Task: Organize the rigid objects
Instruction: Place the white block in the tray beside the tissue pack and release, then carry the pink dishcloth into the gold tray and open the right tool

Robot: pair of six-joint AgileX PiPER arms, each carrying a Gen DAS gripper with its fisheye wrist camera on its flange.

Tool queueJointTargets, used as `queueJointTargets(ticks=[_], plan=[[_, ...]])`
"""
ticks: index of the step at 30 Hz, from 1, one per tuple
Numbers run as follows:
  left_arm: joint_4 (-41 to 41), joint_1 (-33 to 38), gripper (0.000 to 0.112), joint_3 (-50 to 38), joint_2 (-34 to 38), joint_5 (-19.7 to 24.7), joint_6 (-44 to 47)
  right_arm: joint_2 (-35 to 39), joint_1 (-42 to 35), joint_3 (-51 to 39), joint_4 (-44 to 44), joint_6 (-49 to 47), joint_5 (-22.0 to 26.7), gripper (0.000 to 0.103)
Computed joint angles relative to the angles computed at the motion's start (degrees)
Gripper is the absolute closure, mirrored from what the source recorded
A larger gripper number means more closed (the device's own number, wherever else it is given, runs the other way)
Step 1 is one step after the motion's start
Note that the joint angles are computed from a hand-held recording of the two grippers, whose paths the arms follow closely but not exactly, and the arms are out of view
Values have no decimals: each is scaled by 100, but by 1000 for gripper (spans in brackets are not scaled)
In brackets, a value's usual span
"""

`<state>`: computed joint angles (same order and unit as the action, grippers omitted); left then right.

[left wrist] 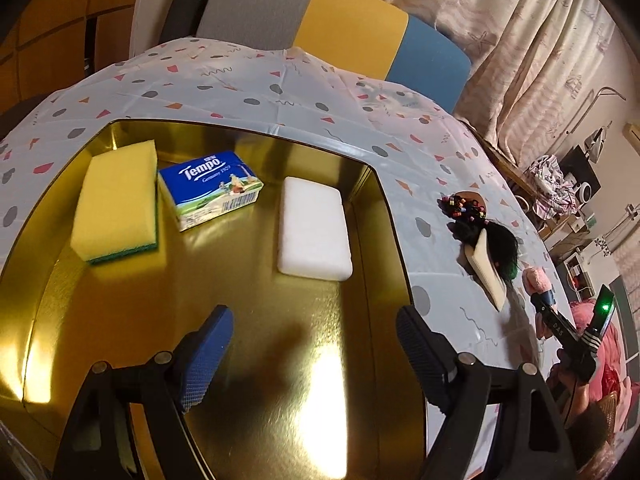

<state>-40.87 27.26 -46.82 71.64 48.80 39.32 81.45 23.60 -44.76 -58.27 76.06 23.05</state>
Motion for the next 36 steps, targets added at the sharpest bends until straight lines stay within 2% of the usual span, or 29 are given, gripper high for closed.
queueJointTargets(ticks=[6, 10, 14, 20, 28, 36], plan=[[-171, 360, 28, 266, -267, 171, 427, -212, 789, -231, 904, -501, 89, 58], [-270, 666, 28, 434, -412, 285, 716, -64, 1404, -624, 1471, -978, 105, 58], [-344, 1053, 28, 550, -502, 439, 1022, 316, 2019, -1228, 2147, -1619, 93, 58], [-386, 1794, 28, 685, -783, 644, 1551, 1209, 2644, -2632, 3877, -3353, 267, 58], [-784, 3374, 28, 513, -737, 1107, 2313, 2874, 3192, -5188, 5705, -5174, 1429, 58], [-977, 4663, 28, -135, -145, 1474, 2441, 4727, 3341, -7970, 7353, -5721, 2824, 58]])
